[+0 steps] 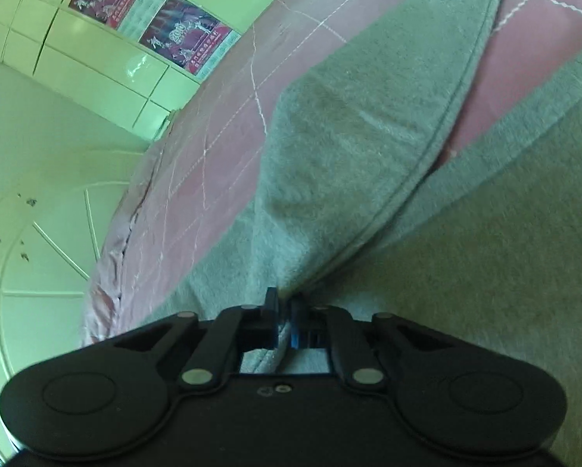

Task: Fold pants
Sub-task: 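Lift the cuffs with both grippers and fold them over toward the waistband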

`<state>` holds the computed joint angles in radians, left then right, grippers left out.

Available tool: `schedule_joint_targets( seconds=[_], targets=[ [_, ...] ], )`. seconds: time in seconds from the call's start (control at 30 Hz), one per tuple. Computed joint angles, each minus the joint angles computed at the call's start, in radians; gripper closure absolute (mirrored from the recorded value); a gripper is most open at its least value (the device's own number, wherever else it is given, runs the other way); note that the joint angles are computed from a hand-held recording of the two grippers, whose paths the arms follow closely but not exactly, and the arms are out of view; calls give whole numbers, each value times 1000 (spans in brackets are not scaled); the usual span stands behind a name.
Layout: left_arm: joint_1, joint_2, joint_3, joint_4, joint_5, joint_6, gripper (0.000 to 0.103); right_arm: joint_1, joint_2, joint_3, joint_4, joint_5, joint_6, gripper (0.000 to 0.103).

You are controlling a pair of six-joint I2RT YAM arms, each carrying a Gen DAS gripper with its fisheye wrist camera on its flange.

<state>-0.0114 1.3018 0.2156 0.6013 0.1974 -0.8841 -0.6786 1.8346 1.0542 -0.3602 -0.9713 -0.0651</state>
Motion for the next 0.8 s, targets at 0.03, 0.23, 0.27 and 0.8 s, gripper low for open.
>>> schedule_joint_targets(
  seconds=[0.03, 0.23, 0.27, 0.8],
  targets=[
    [58, -4, 13, 27, 87, 27, 76, -14, -46, -10, -11, -37, -27, 103],
    [286, -75, 23, 86, 405, 198, 77, -274, -220, -49, -541, -329, -708, 103],
    [284, -49, 64, -89, 382, 292, 77, -281, -209, -96, -557, -231, -826, 103],
    [238, 3, 83, -257, 253, 489, 76, -354, -146, -177, -565, -11, -898, 103]
  ],
)
